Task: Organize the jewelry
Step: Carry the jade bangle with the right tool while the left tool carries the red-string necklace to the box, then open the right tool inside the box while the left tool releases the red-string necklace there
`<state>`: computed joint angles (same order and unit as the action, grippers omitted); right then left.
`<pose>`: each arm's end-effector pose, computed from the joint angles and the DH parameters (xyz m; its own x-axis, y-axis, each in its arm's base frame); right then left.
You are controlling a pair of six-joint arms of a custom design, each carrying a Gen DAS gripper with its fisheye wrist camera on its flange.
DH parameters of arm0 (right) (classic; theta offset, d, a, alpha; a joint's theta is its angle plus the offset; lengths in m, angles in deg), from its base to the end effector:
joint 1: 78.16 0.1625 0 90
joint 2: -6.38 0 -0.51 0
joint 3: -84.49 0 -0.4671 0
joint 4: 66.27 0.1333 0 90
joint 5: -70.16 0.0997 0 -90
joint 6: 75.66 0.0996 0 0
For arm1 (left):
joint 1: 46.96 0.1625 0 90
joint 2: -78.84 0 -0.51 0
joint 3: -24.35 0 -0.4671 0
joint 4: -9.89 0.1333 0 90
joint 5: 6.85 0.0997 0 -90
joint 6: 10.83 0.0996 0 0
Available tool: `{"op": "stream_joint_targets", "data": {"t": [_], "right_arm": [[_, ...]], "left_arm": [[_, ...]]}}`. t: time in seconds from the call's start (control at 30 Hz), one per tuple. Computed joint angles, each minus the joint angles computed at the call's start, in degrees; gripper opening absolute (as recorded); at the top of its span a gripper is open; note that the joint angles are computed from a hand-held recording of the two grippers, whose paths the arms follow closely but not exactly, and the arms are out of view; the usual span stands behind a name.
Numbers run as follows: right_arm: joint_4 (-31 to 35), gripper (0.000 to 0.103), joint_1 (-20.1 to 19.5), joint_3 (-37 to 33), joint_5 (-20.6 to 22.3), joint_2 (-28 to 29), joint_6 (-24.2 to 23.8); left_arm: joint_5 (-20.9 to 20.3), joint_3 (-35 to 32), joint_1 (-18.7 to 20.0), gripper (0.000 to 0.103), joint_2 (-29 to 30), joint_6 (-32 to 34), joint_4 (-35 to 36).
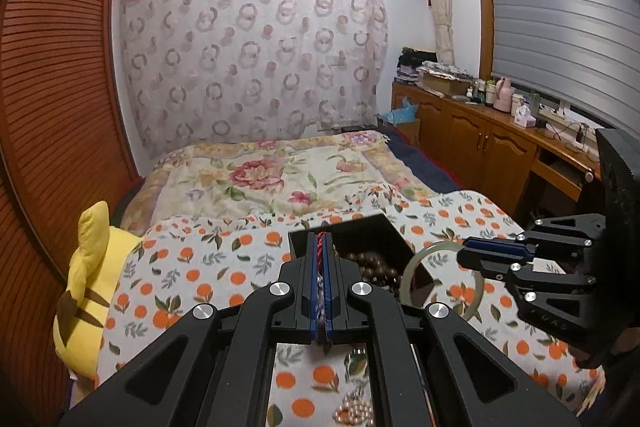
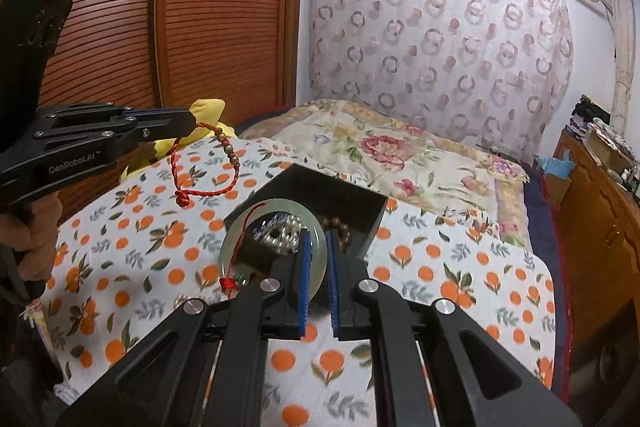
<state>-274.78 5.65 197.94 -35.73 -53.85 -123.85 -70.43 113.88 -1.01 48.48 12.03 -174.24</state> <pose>0.0341 -0.6692 0.2816 -0.6532 -0.0758 0.7534 -0.6627 0.5387 -0.5203 -0.4371 -0.7073 0.0032 -0.5351 0.6337 -0.5586 0.8440 0.3721 -0.3863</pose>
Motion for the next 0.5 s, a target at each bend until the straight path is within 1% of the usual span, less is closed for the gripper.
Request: {"op": "stream_joint_targets", "data": {"t": [0.3,0.5], "right_arm": [[5.2,0.009,-1.2,-6.8,1.1,3.1,0.9],[7.6,0.009,-2.3,-9.6,2.2,4.6,1.7]], "left_arm": [[-0.1,-7.0,1.0,0.002,4.1,-0.4,4.2],[0.2,-10.3,1.9,0.002,6.3,-0.5,6.7]]}}
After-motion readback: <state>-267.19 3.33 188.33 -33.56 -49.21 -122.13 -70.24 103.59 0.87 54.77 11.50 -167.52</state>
